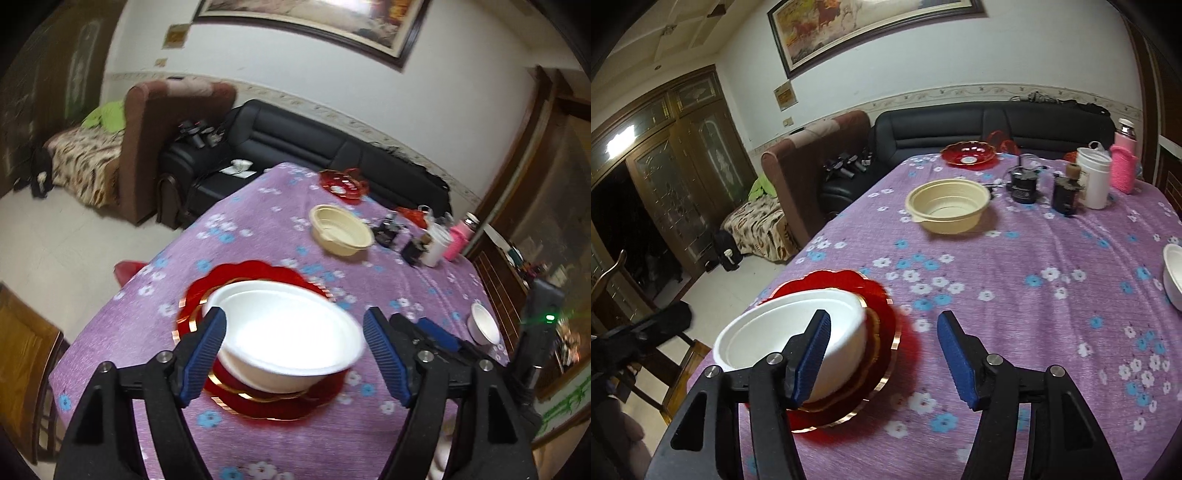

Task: Organize plates and bowls
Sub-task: 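Withdraw both grippers and move them toward the small white paper bowl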

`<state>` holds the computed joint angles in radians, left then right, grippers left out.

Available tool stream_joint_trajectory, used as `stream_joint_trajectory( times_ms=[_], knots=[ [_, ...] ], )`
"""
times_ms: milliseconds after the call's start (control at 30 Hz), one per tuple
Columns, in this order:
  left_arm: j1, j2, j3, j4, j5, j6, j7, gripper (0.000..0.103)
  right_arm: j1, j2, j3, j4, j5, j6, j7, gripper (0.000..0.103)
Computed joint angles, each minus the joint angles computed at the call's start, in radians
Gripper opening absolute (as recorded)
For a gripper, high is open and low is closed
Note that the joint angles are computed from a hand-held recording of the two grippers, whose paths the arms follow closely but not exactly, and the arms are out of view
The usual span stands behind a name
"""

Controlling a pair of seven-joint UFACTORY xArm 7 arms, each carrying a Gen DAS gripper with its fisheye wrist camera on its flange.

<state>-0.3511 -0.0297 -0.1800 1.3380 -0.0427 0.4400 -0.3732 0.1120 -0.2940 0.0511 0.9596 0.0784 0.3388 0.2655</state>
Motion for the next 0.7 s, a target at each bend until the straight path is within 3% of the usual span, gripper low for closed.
stream_joint_trajectory(
  times_ms=[300, 700],
  knots=[
    [-0.078, 0.109, -0.041, 0.143, 0.044, 0.086, 0.016, 0.082, -0.034, -0.095, -0.065, -0.095, 0.043, 0.012, -0.041, 0.065],
    [-0.198, 0.265, -0.047, 0.308, 0.113, 0.185, 0.008, 0.083, -0.094, -0.149, -0.153, -0.178, 0.111, 0.015, -0.105, 0.068]
  ],
)
